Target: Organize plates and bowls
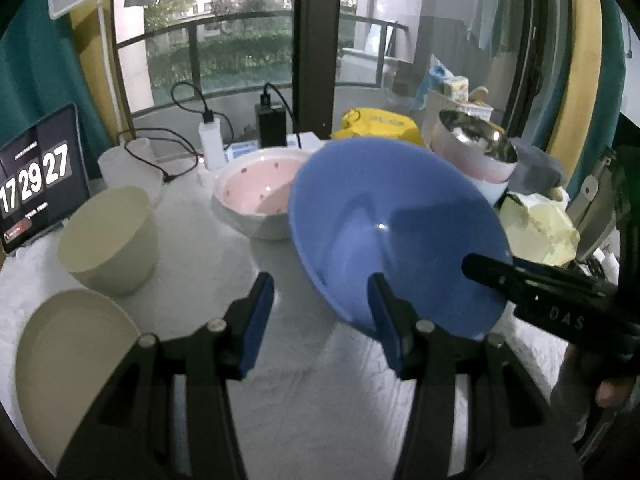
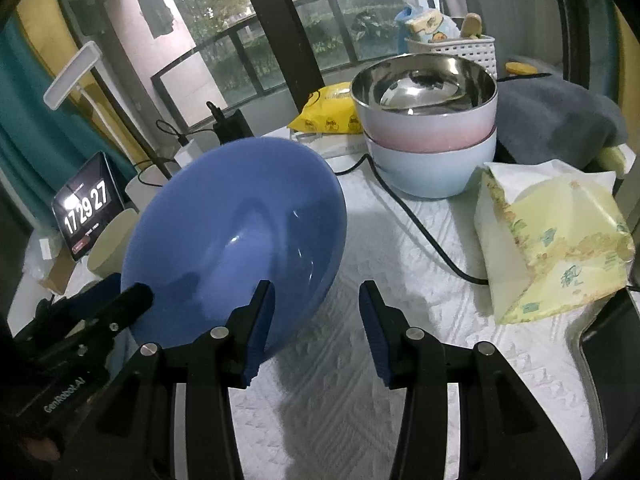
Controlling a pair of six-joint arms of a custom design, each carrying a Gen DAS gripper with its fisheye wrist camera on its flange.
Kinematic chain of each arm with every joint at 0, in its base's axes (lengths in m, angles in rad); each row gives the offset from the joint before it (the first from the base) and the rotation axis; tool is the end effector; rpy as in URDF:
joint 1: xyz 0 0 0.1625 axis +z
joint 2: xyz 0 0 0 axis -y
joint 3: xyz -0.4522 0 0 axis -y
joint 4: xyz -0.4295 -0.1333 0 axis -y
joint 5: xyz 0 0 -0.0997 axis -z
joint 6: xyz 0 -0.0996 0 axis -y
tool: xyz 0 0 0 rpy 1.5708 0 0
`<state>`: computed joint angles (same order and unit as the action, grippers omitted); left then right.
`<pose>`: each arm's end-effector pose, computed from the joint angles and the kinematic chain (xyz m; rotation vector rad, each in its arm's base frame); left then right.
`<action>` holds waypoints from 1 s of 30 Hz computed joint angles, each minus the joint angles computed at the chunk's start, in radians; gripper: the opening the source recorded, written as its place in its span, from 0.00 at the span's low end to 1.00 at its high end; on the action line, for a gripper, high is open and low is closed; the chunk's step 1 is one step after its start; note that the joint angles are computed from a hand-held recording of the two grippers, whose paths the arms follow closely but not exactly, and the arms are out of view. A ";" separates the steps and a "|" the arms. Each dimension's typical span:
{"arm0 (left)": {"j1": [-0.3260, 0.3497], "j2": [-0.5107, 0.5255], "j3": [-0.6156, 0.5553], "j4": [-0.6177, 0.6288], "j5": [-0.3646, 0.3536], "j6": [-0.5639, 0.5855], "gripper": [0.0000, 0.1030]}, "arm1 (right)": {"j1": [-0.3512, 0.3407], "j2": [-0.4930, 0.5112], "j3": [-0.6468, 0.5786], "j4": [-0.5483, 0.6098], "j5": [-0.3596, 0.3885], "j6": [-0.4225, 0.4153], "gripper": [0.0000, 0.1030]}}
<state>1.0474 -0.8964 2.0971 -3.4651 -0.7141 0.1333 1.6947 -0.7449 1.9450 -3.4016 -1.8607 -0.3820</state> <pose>-0.0973 -0.5859 0.1289 0.3733 2.2444 -0.9946 0.1812 -0.6071 0.0504 0.5440 -2.6115 0.8120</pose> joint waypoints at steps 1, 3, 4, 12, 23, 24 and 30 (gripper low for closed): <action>0.003 0.004 -0.003 0.004 -0.001 0.000 0.49 | 0.000 0.003 0.000 -0.005 -0.001 -0.004 0.45; 0.008 0.011 -0.010 0.011 0.007 -0.002 0.48 | -0.002 0.005 0.001 -0.007 0.003 -0.010 0.42; 0.011 0.013 -0.013 0.014 0.008 -0.003 0.48 | -0.002 0.007 0.001 -0.008 0.003 -0.013 0.37; 0.016 0.014 -0.011 0.019 -0.011 0.008 0.24 | 0.009 0.017 0.000 -0.015 -0.003 -0.043 0.17; -0.001 -0.031 0.043 0.020 -0.006 -0.014 0.23 | 0.038 0.001 0.039 -0.044 -0.023 -0.031 0.16; -0.004 -0.039 0.052 0.018 -0.005 -0.017 0.23 | 0.041 -0.001 0.042 -0.047 -0.024 -0.031 0.16; -0.022 -0.083 0.102 0.009 0.000 -0.037 0.23 | 0.064 -0.012 0.073 -0.067 -0.030 -0.024 0.16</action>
